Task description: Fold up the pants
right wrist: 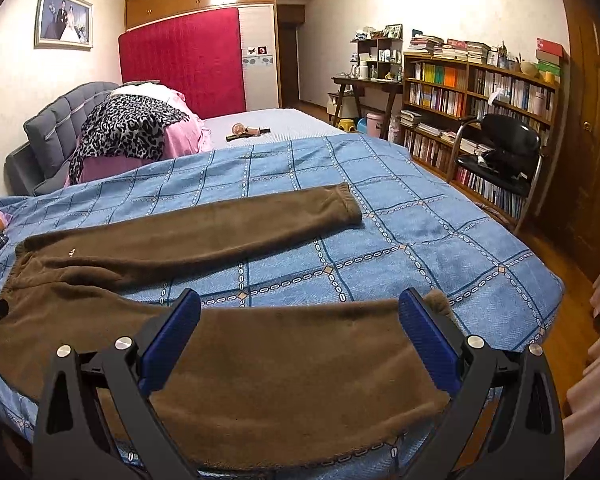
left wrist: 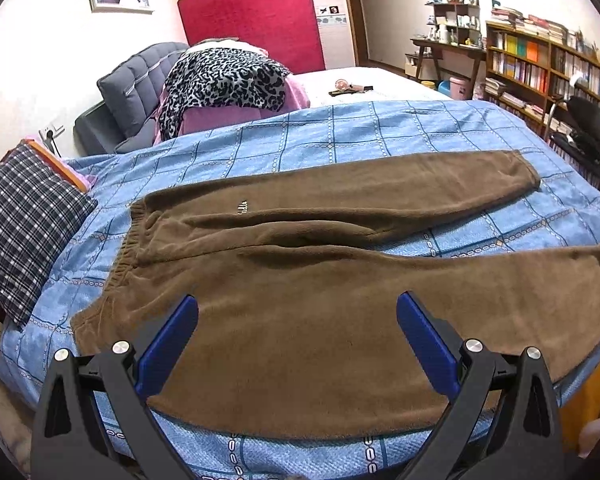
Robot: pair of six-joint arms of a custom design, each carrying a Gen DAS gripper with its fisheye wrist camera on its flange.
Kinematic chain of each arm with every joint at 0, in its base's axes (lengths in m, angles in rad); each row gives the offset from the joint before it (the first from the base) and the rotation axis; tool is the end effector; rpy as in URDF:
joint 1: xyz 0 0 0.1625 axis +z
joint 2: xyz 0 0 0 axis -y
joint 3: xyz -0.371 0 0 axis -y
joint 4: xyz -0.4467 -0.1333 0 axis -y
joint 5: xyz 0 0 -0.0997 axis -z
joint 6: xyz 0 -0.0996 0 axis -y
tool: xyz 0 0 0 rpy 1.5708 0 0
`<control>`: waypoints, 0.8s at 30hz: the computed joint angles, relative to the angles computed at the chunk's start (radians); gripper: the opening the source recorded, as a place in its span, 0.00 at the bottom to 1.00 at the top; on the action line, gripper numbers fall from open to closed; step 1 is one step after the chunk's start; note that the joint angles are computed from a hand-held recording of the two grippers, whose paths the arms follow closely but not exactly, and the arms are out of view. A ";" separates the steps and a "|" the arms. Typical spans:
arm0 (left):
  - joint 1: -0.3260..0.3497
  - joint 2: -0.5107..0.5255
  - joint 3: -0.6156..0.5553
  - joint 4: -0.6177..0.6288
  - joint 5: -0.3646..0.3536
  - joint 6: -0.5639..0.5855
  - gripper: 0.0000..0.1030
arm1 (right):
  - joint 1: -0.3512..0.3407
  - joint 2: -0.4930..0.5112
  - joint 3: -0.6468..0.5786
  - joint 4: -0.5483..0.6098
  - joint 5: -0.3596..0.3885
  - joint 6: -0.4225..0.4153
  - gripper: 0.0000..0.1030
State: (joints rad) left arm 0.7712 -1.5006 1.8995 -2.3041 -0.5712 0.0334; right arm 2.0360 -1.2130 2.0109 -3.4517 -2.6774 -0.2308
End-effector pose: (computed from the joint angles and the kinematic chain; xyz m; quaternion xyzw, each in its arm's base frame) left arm -0.2427 -0.5387 0.3409 0.2772 0.8237 -0.3121 0.3837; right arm 0.2764 -0.4520 0.2574 -0.0060 -0.7777 0.4882 0.3960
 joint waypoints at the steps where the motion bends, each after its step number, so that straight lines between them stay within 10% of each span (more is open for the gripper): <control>1: 0.004 0.005 -0.006 -0.002 0.003 -0.001 0.95 | -0.003 0.001 -0.001 0.009 0.000 0.005 0.97; 24: 0.188 0.258 -0.330 0.049 0.027 -0.034 0.95 | -0.167 0.074 -0.204 0.263 0.124 0.073 0.97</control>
State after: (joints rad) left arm 0.9589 -1.2427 1.5697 -2.2552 -0.5444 -0.0004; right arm 1.8693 -1.1386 1.8068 -3.1889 -2.5529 -0.1575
